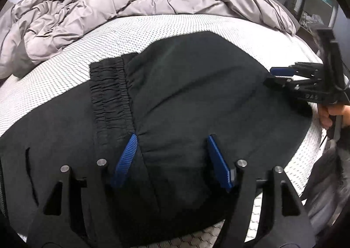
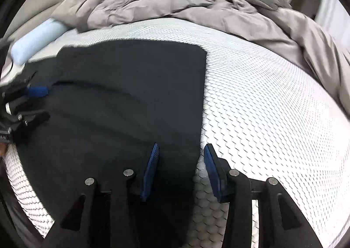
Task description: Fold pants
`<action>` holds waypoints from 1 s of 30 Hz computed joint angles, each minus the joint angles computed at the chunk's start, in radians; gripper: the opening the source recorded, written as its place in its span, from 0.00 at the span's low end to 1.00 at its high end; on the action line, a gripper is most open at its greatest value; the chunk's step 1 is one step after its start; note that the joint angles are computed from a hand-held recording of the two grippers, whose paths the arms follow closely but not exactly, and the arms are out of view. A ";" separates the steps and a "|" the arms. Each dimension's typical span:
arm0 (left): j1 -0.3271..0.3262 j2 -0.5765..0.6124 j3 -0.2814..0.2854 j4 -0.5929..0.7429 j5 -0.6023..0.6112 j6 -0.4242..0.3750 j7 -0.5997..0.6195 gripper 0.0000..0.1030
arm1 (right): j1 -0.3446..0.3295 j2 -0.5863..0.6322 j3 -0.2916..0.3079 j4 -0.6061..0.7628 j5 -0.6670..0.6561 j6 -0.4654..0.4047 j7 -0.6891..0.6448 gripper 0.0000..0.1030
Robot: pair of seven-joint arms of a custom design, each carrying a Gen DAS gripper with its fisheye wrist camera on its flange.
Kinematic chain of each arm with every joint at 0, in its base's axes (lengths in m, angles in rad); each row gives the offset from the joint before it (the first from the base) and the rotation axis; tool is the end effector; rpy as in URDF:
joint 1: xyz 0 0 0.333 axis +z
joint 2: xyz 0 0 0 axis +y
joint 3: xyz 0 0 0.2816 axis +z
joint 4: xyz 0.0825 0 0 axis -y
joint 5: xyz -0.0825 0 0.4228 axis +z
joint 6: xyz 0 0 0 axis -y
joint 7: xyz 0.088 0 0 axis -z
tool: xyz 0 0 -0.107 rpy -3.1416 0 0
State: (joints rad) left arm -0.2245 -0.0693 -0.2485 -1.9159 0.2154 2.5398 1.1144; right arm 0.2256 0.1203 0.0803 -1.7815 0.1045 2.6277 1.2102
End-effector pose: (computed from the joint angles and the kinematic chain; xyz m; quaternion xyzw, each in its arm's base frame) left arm 0.5568 -0.2917 0.5561 -0.6088 0.7122 -0.2890 0.1964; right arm 0.6490 0.2000 0.5218 -0.8241 0.4396 -0.2269 0.2761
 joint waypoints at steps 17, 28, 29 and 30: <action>-0.014 0.142 0.059 0.176 0.002 -0.067 0.000 0.52 | 0.104 0.147 -0.072 0.182 -0.266 -0.075 0.189 0.45; -0.001 0.199 0.047 0.289 0.045 -0.079 -0.052 0.51 | 0.012 0.206 0.091 0.304 0.114 -0.129 -0.070 0.48; -0.006 0.247 0.055 0.341 0.040 -0.133 -0.057 0.51 | 0.032 0.252 0.086 0.363 0.090 -0.170 -0.059 0.48; -0.005 0.272 0.062 0.362 0.016 -0.146 -0.043 0.50 | 0.054 0.295 0.074 0.416 0.054 -0.206 -0.029 0.48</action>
